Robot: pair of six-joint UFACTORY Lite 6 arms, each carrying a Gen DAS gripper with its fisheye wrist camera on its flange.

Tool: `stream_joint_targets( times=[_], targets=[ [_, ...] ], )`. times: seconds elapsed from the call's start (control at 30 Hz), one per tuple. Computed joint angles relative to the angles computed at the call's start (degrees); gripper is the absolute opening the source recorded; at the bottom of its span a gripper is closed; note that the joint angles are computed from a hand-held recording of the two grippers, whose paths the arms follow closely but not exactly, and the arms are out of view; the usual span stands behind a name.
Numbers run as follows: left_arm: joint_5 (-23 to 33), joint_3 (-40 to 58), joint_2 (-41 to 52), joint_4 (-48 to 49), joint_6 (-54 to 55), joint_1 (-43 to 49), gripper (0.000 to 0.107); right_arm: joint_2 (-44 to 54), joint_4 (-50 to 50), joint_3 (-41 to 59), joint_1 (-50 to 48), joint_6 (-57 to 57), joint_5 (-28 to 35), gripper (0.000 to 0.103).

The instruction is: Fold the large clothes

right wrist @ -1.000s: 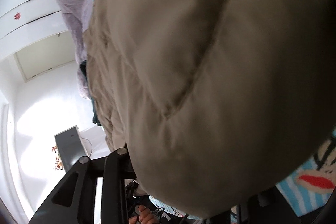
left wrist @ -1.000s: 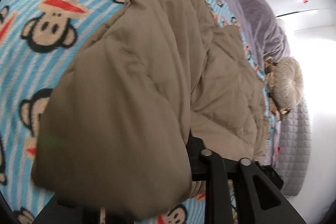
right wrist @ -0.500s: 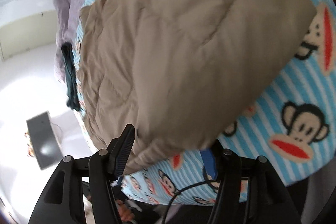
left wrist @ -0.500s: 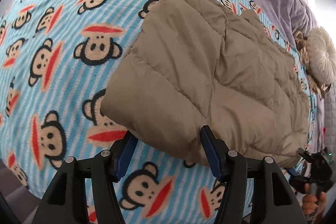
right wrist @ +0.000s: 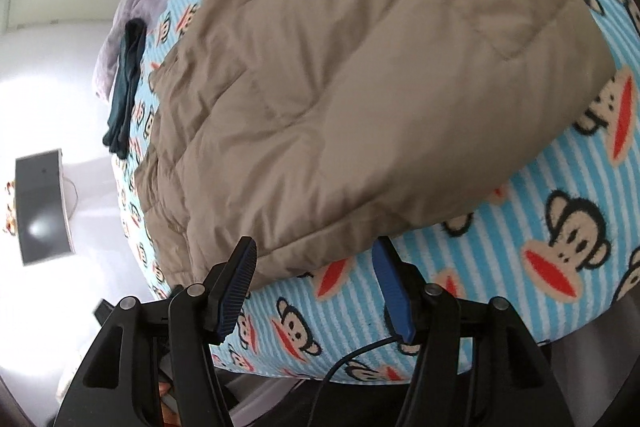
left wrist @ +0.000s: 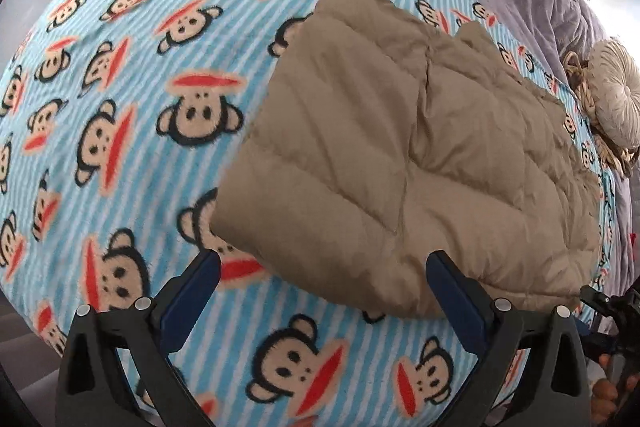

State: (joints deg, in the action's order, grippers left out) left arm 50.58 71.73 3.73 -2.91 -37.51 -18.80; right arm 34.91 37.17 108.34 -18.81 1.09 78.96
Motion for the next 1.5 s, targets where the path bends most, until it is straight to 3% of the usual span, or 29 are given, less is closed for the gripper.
stream_joint_targets(
  times=[0.17,0.33,0.53,0.57,0.63,0.77,0.93,1.1,1.23,1.33,1.5],
  targets=[
    [0.73,1.25,0.91,-0.91,1.6,1.13,0.103,1.26,-2.2,3.2,2.19,0.4,0.25,0.066],
    [1.58,2.94,1.46,0.43,1.86,1.59,0.103,3.32,-4.28,6.44,5.75,2.48,-0.92,0.077],
    [1.59,2.95,2.21,0.69,3.56,3.01,0.103,4.36,-7.41,8.13,8.03,2.12,-1.6,0.082],
    [1.58,2.94,2.35,0.88,3.5,3.08,0.103,4.34,-7.96,8.32,8.73,2.38,-2.16,0.084],
    [1.41,2.86,2.64,0.89,3.94,3.51,0.103,4.27,-9.05,8.63,9.72,2.05,-2.76,0.103],
    [1.71,4.03,3.69,0.28,6.12,4.49,0.103,3.63,-12.01,8.81,13.0,2.02,-5.49,0.103],
    [2.31,8.13,5.68,-1.55,12.65,8.68,0.103,7.17,-10.92,13.11,14.75,4.83,-1.99,0.103],
    [3.26,12.62,10.67,-6.89,20.74,14.4,0.103,7.61,-12.14,13.11,16.01,7.6,-2.51,0.103],
    [4.03,16.02,16.13,-18.55,33.45,20.18,0.103,7.52,-12.9,12.96,17.32,9.4,-3.22,0.103],
    [8.6,23.24,23.93,-30.45,44.0,25.8,0.103,8.9,-13.91,15.66,18.22,10.52,-2.68,0.103],
    [10.59,32.12,31.33,-30.71,48.64,27.15,0.103,11.98,-15.31,20.32,19.42,12.54,-1.3,0.103]
  ],
)
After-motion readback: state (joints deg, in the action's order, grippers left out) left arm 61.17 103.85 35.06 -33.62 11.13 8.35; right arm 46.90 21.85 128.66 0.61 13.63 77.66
